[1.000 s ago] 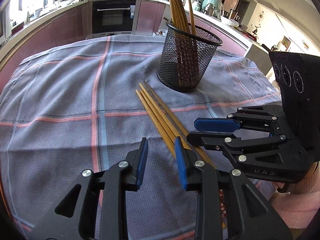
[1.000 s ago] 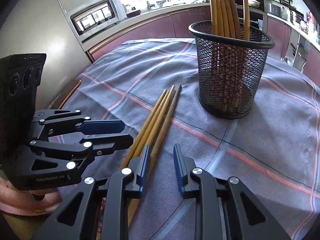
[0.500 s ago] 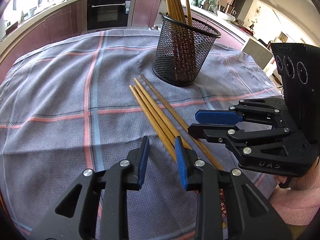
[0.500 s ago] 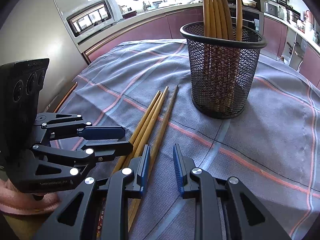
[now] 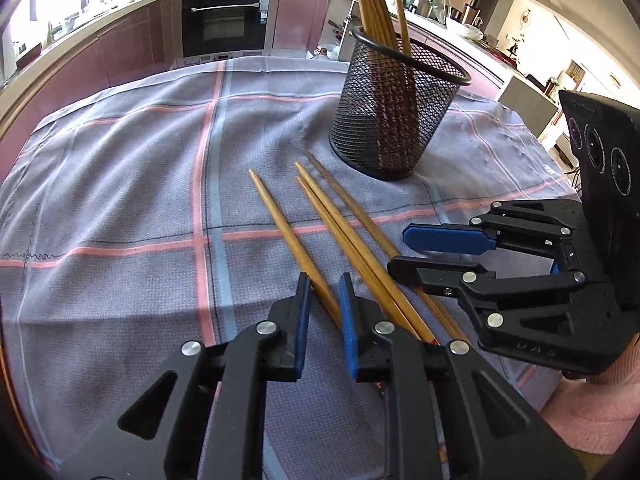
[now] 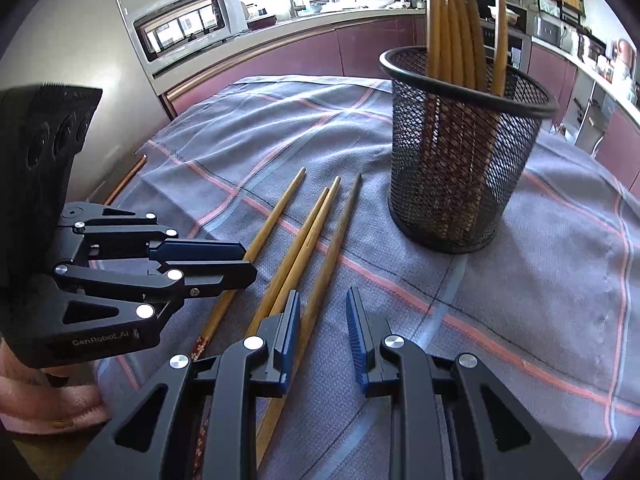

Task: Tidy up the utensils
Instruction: 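Close the left tool on a wooden chopstick while the right tool grasps another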

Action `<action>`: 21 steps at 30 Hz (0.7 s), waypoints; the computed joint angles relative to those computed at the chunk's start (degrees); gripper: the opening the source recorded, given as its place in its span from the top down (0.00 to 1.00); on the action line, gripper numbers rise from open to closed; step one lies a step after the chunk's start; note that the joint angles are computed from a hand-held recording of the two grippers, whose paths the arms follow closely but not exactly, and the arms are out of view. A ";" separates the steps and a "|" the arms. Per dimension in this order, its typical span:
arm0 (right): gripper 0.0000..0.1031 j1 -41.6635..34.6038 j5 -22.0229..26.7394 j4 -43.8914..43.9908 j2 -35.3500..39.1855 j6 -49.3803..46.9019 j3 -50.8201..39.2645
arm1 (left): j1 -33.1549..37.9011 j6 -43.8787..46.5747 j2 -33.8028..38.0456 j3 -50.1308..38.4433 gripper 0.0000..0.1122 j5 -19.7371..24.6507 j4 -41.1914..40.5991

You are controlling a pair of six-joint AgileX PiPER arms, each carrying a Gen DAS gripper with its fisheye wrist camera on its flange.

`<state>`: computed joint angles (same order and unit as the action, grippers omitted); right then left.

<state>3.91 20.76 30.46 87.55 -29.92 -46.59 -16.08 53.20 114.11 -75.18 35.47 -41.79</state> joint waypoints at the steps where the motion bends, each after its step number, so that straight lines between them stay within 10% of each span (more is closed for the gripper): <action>1: 0.79 0.00 -0.22 0.24 0.38 -0.24 -0.28 | 0.01 0.08 0.19 -0.24 0.86 0.08 -0.08; 21: 0.92 -4.51 2.01 10.62 1.94 -9.40 -1.34 | -2.35 -10.36 2.37 -4.46 0.89 -3.93 9.15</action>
